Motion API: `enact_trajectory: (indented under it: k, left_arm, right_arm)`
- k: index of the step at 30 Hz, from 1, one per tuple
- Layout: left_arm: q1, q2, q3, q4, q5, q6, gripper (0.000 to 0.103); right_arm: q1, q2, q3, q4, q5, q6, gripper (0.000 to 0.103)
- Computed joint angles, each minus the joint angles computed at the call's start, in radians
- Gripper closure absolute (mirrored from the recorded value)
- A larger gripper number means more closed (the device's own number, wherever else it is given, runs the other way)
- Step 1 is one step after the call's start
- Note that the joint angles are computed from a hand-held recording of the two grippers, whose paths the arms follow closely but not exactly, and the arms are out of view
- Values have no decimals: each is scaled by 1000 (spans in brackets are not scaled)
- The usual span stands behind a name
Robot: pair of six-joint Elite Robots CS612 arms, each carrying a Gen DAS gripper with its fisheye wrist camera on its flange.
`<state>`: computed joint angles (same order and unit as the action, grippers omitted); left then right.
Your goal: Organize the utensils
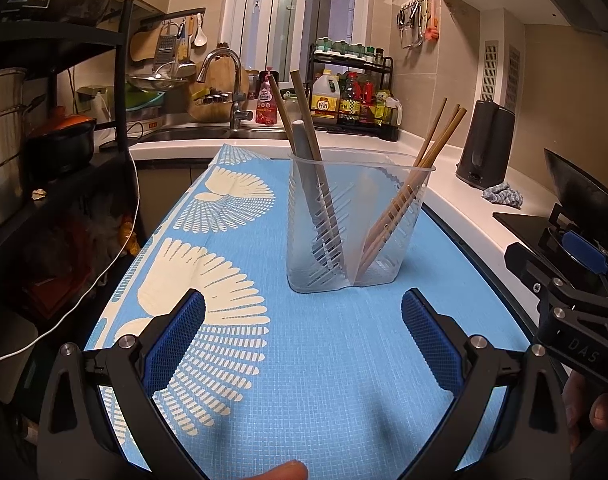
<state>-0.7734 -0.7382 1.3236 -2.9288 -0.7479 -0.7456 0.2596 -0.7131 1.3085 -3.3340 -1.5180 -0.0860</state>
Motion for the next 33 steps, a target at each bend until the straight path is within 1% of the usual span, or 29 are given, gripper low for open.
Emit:
enact_trajectory:
  k: [33]
  left_arm:
    - [-1,4,1,-28,0,17,7]
  right_arm:
    - [0,1,0,-1,-2,-2,6]
